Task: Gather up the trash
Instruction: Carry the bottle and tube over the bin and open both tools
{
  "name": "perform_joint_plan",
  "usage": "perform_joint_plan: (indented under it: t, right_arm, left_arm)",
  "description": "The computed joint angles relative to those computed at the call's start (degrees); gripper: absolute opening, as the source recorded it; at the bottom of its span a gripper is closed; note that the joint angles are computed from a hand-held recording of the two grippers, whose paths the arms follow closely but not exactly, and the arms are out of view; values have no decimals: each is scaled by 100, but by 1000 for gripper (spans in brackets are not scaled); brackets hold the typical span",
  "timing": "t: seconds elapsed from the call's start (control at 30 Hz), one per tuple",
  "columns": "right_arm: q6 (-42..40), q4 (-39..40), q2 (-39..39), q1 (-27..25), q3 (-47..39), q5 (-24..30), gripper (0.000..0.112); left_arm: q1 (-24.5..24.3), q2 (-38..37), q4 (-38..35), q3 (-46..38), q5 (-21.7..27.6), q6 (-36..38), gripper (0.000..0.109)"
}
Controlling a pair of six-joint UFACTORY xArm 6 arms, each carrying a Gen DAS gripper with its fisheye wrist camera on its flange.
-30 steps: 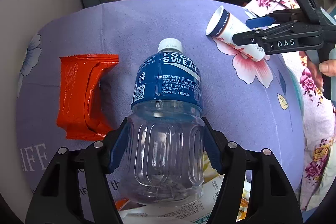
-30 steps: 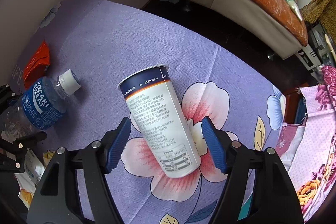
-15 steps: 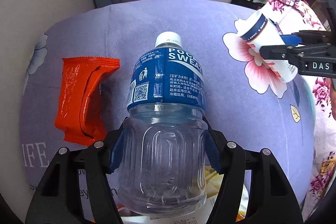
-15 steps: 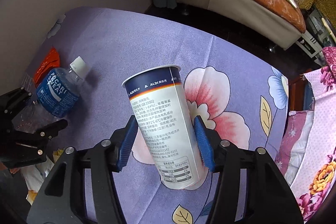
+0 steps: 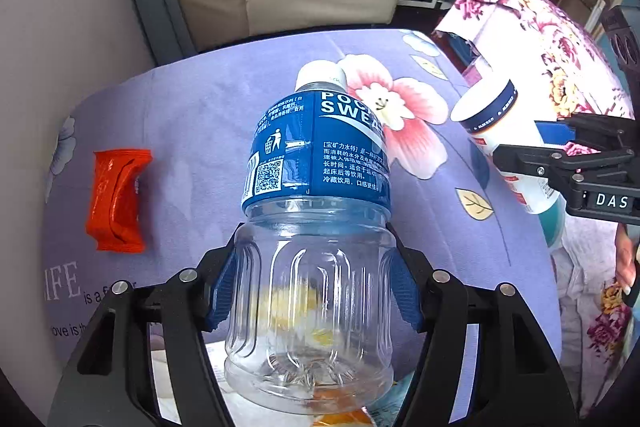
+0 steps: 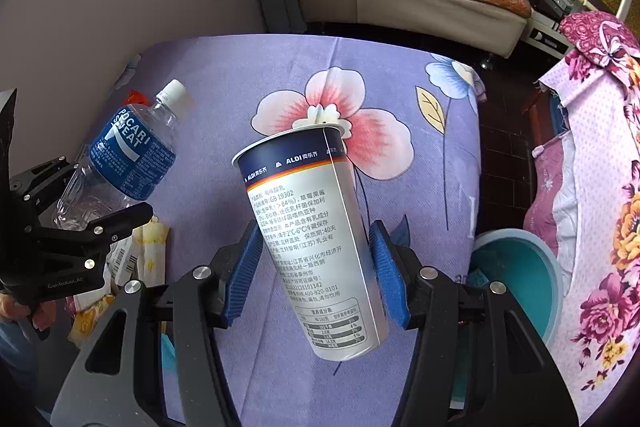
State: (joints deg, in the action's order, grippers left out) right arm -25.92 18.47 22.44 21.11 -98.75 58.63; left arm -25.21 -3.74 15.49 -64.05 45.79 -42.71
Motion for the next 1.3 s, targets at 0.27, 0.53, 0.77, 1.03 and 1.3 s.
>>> perform_joint_plan:
  t: [0.27,0.53,0.77,1.03,1.3]
  right_arm:
    - [-178,258,-902,-634,1148,-408,53]
    - [-359,558,-1480,-1328,1935,-741,53]
    - [-498,785,-1530,-1902,2104,-863,53]
    - [-570,827,-1408,-2254,2040,-903,53]
    - [-458,745,-1152,-2453,1827,-954,53]
  left_arm:
    - [-600,660,61,-867,106,-191,66]
    - [-1102,1725,-207,-1982,86,-195,66]
    - [-1366,2841,-461,-3354,342,73,66]
    - [-1518,3987,-703,-4989,809,472,66]
    - [-1566,4983,-904,-6489,1361,821,66]
